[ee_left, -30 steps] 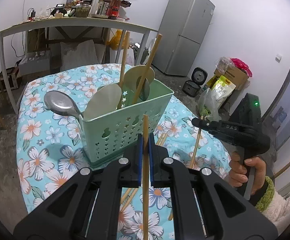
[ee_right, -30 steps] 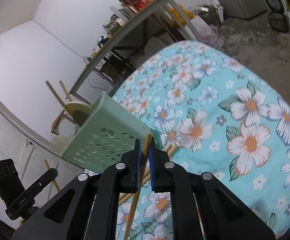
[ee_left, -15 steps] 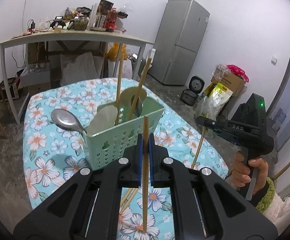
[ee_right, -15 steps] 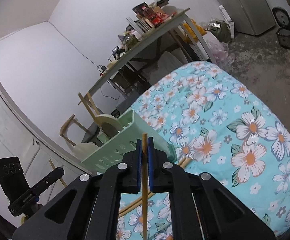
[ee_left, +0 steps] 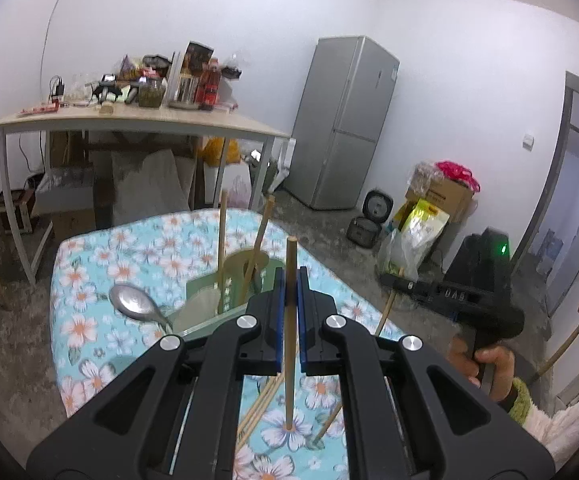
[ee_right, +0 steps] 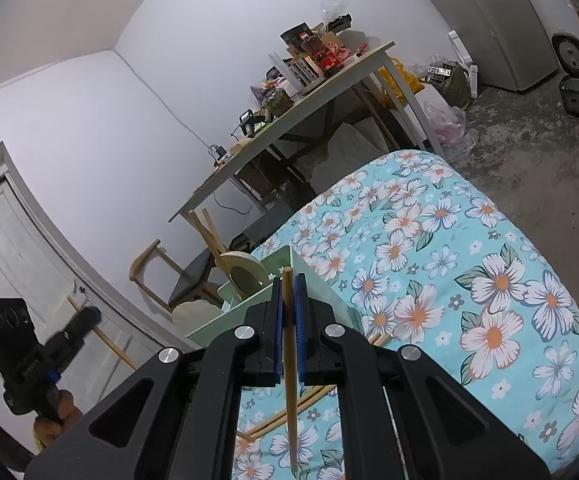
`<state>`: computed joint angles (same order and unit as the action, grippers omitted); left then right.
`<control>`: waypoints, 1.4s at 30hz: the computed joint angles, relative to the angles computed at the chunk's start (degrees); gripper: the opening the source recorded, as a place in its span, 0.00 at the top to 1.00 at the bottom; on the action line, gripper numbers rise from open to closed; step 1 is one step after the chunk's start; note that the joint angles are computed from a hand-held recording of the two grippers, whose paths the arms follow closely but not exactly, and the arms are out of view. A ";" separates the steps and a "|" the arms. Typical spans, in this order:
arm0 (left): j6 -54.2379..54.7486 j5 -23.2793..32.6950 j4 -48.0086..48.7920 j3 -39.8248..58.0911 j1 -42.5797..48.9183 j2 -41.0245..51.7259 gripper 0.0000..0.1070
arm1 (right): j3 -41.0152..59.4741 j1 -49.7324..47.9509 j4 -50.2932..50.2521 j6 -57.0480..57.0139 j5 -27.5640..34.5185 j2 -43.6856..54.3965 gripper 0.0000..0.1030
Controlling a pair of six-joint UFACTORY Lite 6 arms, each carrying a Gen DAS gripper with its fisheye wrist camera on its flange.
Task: Organize utensils
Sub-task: 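Raise both held chopsticks up toward the green holder, then lower the left tool's chopstick into the green holder and open the left tool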
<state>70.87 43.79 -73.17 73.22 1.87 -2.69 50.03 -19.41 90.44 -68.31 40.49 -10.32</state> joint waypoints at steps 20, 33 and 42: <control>-2.29 -14.04 -3.65 25.10 -4.33 12.55 0.96 | 1.42 -0.21 0.57 -0.37 1.72 3.47 0.95; -14.29 -19.09 9.99 39.53 -7.66 32.72 0.95 | 4.19 0.81 -0.57 -0.09 1.89 6.87 0.94; -7.43 -17.32 1.36 31.43 -5.00 27.96 0.67 | 9.27 2.49 -3.12 1.95 1.44 4.98 0.95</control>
<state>63.44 26.47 -71.81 104.65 -3.13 25.26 59.30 -16.93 87.31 -66.35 41.93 -5.35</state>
